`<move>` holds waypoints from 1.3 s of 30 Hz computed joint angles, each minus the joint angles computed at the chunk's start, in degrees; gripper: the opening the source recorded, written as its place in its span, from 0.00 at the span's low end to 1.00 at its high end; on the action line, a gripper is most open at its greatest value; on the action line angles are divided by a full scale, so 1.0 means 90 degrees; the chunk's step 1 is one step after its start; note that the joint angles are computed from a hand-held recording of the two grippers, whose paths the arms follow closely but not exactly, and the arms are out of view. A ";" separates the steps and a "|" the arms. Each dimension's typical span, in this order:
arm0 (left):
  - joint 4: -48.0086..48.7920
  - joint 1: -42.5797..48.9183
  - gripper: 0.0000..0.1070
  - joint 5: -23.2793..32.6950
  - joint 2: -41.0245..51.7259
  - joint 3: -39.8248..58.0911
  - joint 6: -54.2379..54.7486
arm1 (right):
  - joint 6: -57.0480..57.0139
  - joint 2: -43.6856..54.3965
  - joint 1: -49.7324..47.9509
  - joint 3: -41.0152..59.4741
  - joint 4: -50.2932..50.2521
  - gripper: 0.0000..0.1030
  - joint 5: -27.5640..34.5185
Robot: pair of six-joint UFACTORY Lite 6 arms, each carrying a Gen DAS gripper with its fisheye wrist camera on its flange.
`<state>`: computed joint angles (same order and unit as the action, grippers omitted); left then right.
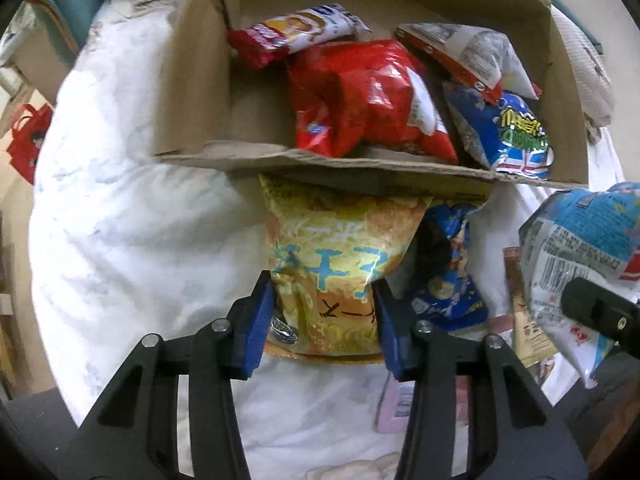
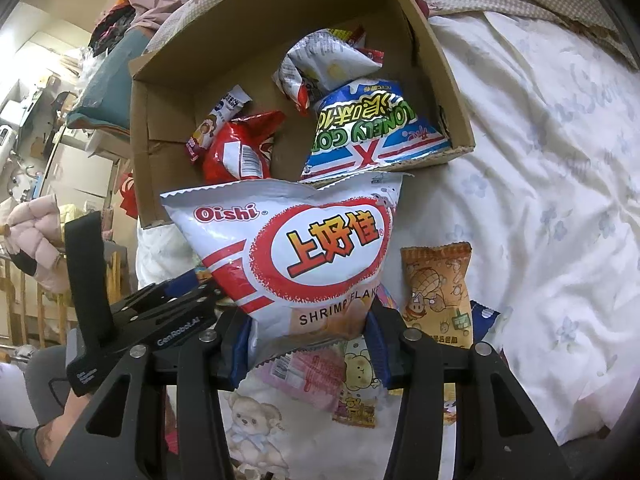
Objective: Organize snacks
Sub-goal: 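Grasp the yellow chip bag with the left tool while the right tool grasps the Oishi bag, then lift both bags and carry them over the cardboard box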
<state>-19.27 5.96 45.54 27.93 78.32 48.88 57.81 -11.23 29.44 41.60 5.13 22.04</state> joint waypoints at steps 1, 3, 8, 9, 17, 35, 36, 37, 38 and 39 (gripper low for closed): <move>0.0047 -0.0022 0.39 -0.0017 -0.0140 -0.0109 -0.0095 | 0.0064 0.0020 0.0026 0.0027 -0.0069 0.48 0.0022; 0.0058 0.0173 0.39 0.0038 -0.0259 -0.0194 -0.0012 | 0.0177 0.0068 0.0071 0.0090 -0.0193 0.48 0.0055; 0.0234 0.0608 0.39 0.0046 -0.0400 -0.0209 0.0090 | 0.0418 0.0111 0.0191 0.0198 -0.0434 0.48 0.0113; 0.0244 0.0662 0.39 0.0051 -0.0449 -0.0240 0.0105 | 0.0462 0.0105 0.0221 0.0220 -0.0488 0.48 0.0129; -0.0314 0.1030 0.39 -0.0336 -0.1763 -0.1032 0.1324 | 0.0841 -0.0468 0.0362 0.0104 -0.0975 0.48 -0.0139; -0.1068 0.1365 0.39 0.1134 -0.1281 0.1852 0.0695 | 0.3836 -0.2199 0.0117 0.0158 -0.4547 0.48 0.0484; -0.1049 0.1305 0.39 0.1141 -0.1167 0.2031 0.0636 | 0.3665 -0.2158 0.0005 0.0212 -0.4400 0.48 0.0440; -0.1007 0.1212 0.39 0.1139 -0.1058 0.2217 0.0533 | 0.3481 -0.2103 -0.0093 0.0259 -0.4247 0.48 0.0412; -0.0973 0.1142 0.39 0.1138 -0.0980 0.2335 0.0457 | 0.3031 -0.1957 -0.0338 0.0359 -0.3866 0.48 0.0279; -0.0908 0.1031 0.39 0.1133 -0.0886 0.2465 0.0368 | 0.2499 -0.1800 -0.0591 0.0454 -0.3430 0.48 0.0113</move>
